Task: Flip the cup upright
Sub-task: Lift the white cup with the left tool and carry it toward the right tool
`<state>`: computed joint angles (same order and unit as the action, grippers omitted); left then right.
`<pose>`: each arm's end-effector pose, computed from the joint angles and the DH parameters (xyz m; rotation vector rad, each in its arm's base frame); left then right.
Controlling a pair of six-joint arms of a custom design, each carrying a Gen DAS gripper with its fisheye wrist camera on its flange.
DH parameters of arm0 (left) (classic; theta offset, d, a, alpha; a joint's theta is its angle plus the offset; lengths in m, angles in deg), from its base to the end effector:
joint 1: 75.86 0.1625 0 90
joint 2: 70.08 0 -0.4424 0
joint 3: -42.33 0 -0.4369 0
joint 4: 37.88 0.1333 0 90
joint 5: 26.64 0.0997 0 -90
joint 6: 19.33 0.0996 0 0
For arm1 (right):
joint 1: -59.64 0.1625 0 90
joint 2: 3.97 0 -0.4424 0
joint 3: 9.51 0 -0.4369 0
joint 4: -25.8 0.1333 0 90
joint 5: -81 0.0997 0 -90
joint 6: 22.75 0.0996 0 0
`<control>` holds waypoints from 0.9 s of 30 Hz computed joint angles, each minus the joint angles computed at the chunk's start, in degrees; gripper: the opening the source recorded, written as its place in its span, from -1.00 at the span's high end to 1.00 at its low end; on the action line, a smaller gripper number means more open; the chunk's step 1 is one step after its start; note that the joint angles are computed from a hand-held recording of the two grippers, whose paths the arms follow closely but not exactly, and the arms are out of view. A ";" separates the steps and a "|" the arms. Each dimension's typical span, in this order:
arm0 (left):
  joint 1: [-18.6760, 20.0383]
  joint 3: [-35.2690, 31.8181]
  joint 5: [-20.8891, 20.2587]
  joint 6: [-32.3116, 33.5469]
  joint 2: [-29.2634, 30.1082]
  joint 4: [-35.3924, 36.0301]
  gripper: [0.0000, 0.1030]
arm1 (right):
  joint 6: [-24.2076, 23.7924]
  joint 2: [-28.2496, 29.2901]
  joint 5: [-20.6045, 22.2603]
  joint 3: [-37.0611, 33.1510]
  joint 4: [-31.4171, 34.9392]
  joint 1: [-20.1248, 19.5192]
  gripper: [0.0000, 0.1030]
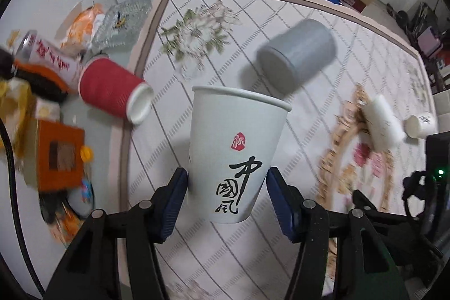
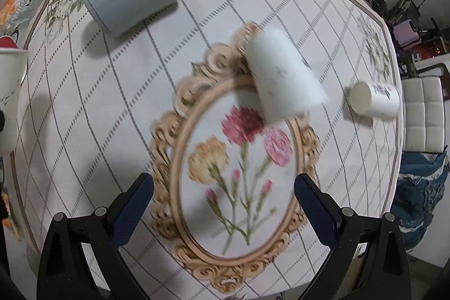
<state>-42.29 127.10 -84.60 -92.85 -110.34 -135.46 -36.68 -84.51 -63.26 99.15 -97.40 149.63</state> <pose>-0.4621 -0.5301 0.0147 -0.1248 2.3281 -0.2760 0.0524 -0.5625 0.3438 0.2161 -2.1814 -0.0398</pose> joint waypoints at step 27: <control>-6.26 -9.17 -17.77 -10.31 20.31 -16.43 -0.09 | -16.66 -13.68 3.45 1.59 -8.54 -23.63 -0.96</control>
<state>-48.55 117.93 -102.37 -103.16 -90.03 -151.89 -53.34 -98.20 -59.81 100.73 -105.94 125.99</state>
